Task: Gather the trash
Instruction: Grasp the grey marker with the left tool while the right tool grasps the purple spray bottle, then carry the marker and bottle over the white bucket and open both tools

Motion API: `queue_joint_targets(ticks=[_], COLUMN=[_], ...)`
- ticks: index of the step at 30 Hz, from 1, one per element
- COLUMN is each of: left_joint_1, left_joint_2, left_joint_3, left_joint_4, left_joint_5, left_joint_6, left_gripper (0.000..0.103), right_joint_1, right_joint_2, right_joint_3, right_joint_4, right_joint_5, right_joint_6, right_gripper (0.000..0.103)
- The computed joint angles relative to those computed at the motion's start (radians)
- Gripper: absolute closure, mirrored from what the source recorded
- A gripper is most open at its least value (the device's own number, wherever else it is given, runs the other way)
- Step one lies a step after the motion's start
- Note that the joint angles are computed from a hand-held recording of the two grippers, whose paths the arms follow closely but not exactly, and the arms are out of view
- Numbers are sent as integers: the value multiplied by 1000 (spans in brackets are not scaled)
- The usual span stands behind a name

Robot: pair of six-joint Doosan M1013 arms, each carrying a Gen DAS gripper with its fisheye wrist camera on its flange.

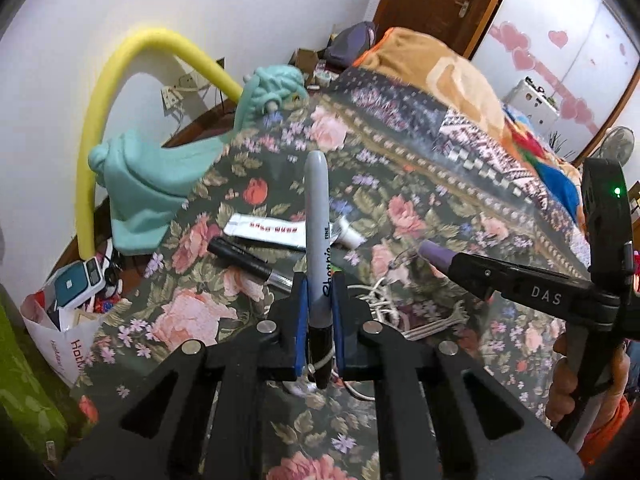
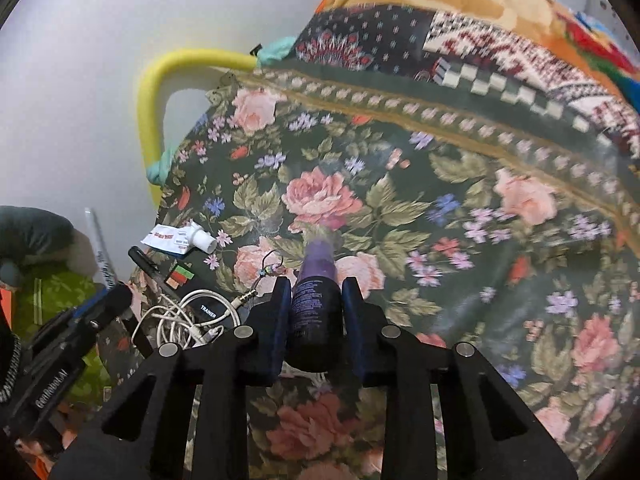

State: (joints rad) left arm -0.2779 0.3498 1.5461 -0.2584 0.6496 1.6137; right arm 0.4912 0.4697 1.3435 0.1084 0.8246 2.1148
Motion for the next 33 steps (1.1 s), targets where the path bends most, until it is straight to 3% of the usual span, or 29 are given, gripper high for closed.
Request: queue_joint_targets(ticks=[10,17,33], left_joint_1=[-9,-4,80], left_joint_2=[-81,-161,-356], left_joint_3=[35,90,270], left_joint_4=[40,80,209], left_joint_5=[-41,-61,-84], left_joint_6=[-12,-43,-150], left_gripper=[93,93,93], right_joint_1=[37,91,240], right_joint_2=[-71,-111,-113], right_joint_3=[21,10,-43], right_joint_4=[-138,-202,-210], right_joint_5=[-23,-47,-81], right_joint_6=[54,61,-7], right_gripper=[79,79,79])
